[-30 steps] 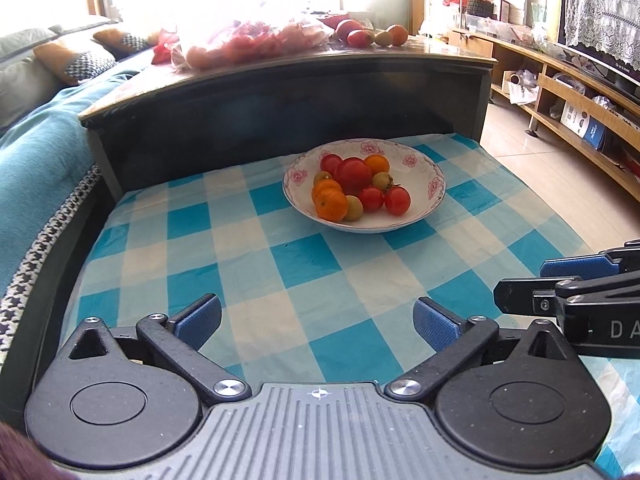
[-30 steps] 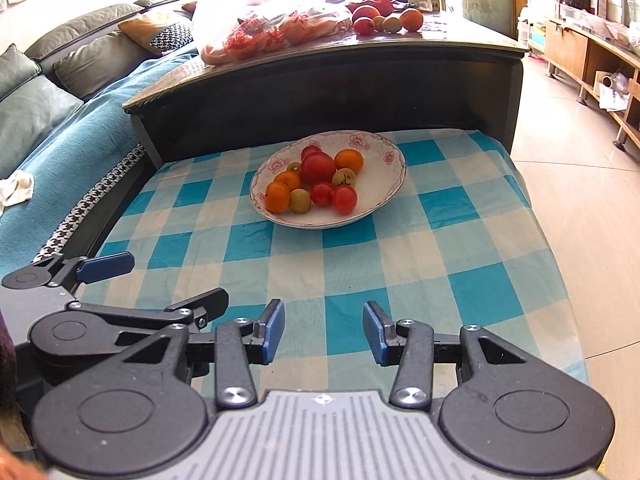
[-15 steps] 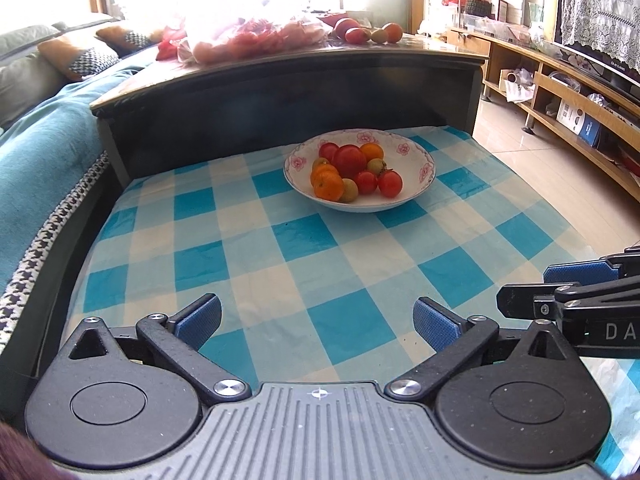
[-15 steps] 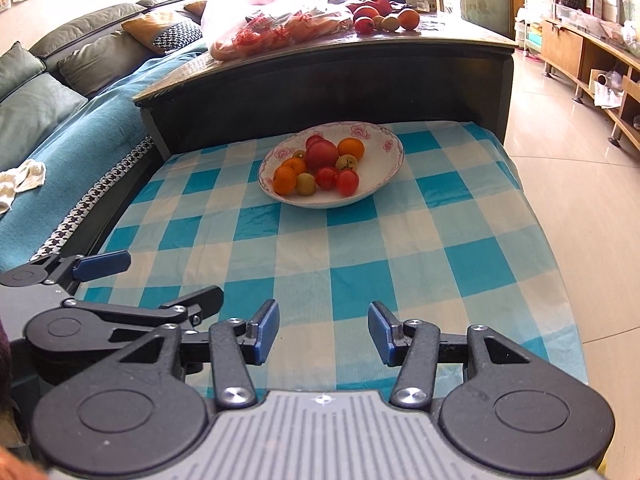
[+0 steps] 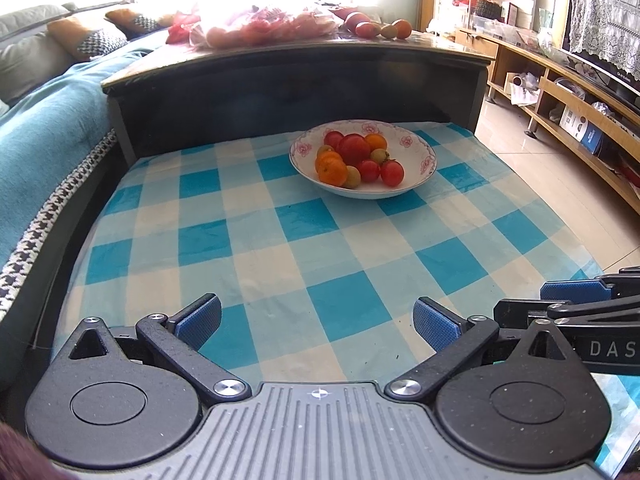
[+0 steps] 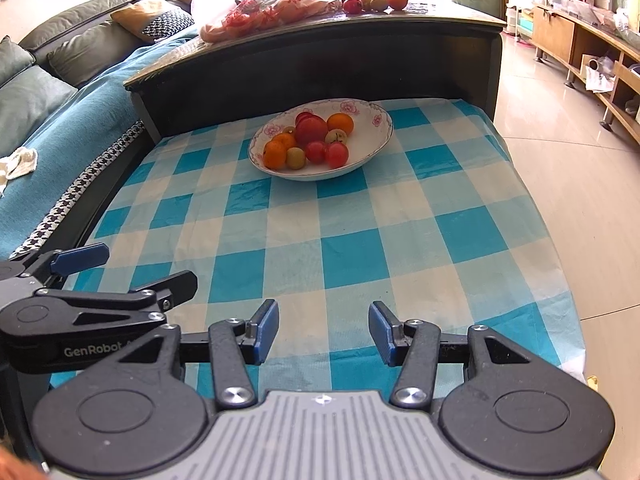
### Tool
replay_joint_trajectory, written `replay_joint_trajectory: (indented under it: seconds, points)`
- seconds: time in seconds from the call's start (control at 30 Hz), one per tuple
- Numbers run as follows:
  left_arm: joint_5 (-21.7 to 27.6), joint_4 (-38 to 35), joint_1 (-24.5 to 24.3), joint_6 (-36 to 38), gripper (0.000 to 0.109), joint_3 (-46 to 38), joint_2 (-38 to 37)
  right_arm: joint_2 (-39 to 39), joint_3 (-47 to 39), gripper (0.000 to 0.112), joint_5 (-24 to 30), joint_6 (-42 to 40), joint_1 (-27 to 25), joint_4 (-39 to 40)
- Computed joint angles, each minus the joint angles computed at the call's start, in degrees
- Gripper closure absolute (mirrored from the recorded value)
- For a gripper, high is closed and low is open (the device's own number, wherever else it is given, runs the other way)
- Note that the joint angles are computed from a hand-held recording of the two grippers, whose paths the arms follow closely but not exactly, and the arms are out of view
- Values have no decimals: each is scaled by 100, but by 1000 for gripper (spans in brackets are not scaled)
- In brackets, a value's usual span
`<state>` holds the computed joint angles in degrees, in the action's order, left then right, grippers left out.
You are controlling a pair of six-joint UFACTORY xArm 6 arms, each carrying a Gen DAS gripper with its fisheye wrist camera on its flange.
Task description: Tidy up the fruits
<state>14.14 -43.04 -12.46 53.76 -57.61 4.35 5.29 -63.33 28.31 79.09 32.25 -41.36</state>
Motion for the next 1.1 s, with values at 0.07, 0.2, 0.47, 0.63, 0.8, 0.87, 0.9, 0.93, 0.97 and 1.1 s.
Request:
replay_joint_trajectory:
  seconds: [0.07,0.2,0.47,0.63,0.8,0.87,0.9,0.93,0.97,1.1]
  points:
    - [38,60,18,-93,6,11,-19,-5,7,61,11,14,20,4]
    - [170,201,53,-273,6,35,-66,-24,31,61,37,49,55,25]
    - [458,41,128,-193,6,56,-163,-82,83,61,72,161,69,9]
    - [661,204,206,-551,6,39,-165,-64,73,61,66,124,80,44]
    - [690,83,208,-418,6,66,-210,-48,62,61,55,98,81,62]
    - [731,57,218,-448,6,67,-224,-44,59,61,71,108,83,54]
    - [764,25,228,-432,6,59,-227,-45,63,61,62,122,78,53]
    - [807,-6,239,-397,6,47,-228,-52,77,61,33,141,72,53]
    - [841,45,248,-452,6,36,-221,-58,85,61,13,148,68,57]
    - [911,180,260,-599,6,36,-210,-37,70,61,31,98,71,107]
